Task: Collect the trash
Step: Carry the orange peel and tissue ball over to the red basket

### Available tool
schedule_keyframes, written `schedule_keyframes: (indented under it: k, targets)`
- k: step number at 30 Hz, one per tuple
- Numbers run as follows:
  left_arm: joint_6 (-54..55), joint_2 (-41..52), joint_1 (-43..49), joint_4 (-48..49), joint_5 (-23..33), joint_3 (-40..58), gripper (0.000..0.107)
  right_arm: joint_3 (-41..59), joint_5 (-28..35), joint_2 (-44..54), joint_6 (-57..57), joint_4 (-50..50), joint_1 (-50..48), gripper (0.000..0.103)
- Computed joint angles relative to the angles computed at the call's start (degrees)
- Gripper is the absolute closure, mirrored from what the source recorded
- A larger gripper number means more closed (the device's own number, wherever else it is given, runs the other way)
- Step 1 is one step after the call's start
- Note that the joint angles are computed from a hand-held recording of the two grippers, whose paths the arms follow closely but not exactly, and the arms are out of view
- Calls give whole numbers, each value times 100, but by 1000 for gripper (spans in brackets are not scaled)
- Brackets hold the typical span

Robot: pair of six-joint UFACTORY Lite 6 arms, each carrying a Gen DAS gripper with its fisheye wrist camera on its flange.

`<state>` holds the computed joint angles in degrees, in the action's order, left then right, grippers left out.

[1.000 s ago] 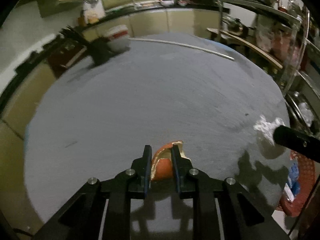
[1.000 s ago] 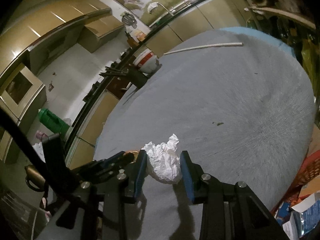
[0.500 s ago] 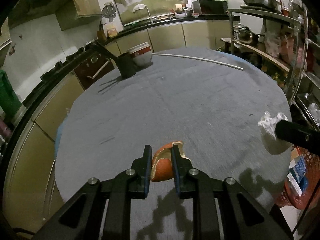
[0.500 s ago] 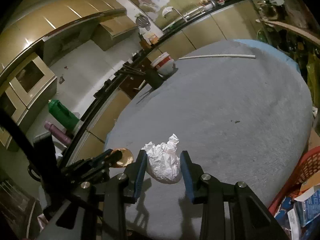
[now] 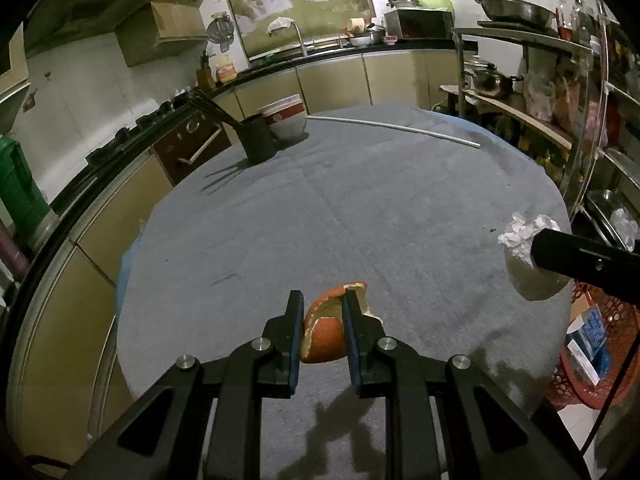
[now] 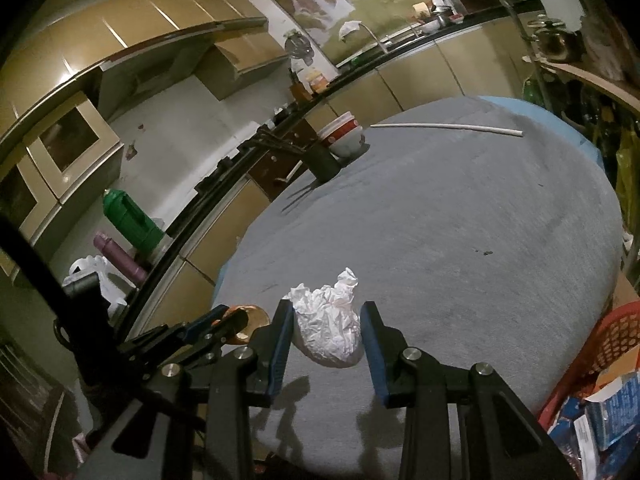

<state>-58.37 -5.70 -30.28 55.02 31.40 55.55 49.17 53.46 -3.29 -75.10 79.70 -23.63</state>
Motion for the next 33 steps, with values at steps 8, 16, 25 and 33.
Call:
schedule_keyframes:
  k: [8,16,25,33]
  targets:
    - [-227,-76,-113,191,128,2,87,29,-42,-72,47,-64,84,66]
    - [-226,-57,-285,204,262,126,87,-122,125,-216,-18,-150,-193,66]
    - [-382,86,-658,337,545,311,87,-302,554,-259,-224,-233,-880,66]
    - [-511,274,-924,455,760,498,87,-356,909,-160,-367,-368,-1526,66]
